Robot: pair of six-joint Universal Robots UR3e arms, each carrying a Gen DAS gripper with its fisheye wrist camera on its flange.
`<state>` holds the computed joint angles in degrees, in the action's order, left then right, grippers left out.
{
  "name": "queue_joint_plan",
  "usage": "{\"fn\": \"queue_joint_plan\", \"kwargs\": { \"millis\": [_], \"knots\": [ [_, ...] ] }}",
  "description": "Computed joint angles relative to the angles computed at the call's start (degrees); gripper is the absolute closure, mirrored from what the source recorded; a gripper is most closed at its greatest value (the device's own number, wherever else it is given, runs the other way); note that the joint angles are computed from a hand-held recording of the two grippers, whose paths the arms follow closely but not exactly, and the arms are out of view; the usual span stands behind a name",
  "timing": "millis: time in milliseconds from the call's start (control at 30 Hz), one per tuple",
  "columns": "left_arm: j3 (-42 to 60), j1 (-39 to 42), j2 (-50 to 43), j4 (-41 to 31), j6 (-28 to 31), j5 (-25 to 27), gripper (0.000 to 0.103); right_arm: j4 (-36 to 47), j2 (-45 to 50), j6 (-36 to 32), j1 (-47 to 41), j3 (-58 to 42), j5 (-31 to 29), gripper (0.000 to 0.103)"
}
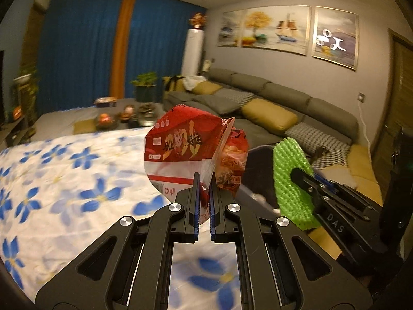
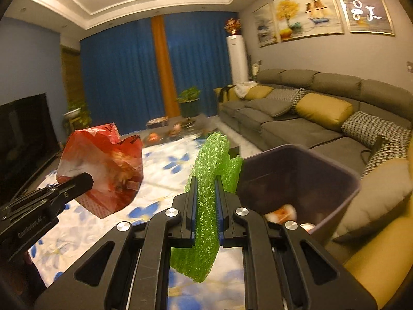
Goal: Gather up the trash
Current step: 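Carry the red bag and green net over the grey bin and open both tools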
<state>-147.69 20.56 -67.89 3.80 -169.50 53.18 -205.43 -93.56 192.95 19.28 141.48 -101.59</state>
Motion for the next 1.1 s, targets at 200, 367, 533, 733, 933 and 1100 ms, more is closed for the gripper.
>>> {"fn": "queue_joint_plan", "kwargs": {
  "millis": [200, 367, 533, 733, 933, 1100],
  "knots": [
    [13.85, -17.79, -21.39, 10.97, -6.03, 9.70, 0.098, 0.06, -5.68, -2.69, -12.27, 4.91, 6.19, 0.090],
    [23.88, -23.62, -33.12, 12.07, -7.40, 10.35, 0.098, -0.94, -6.19, -4.28, -20.84, 7.64, 11.93, 0.090],
    [29.59, -25.55, -41.45, 13.57, -7.44, 8.98, 0.098, -3.40, -2.70, -5.48, -24.57, 7.95, 14.68, 0.089],
    [34.54, -26.40, -47.39, 11.55, -7.26, 8.77, 0.064, -5.64, 2.49, -6.14, -25.17, 6.02, 14.50, 0.082],
    [30.32, -23.92, -47.14, 16.70, -8.90, 9.89, 0.025, -5.89, 4.22, -5.75, -23.95, 5.60, 12.50, 0.070],
    [24.43, -22.24, -43.62, 20.13, -9.55, 14.87, 0.013, -5.39, 4.97, -5.35, -23.02, 4.59, 11.85, 0.058]
  ]
}}
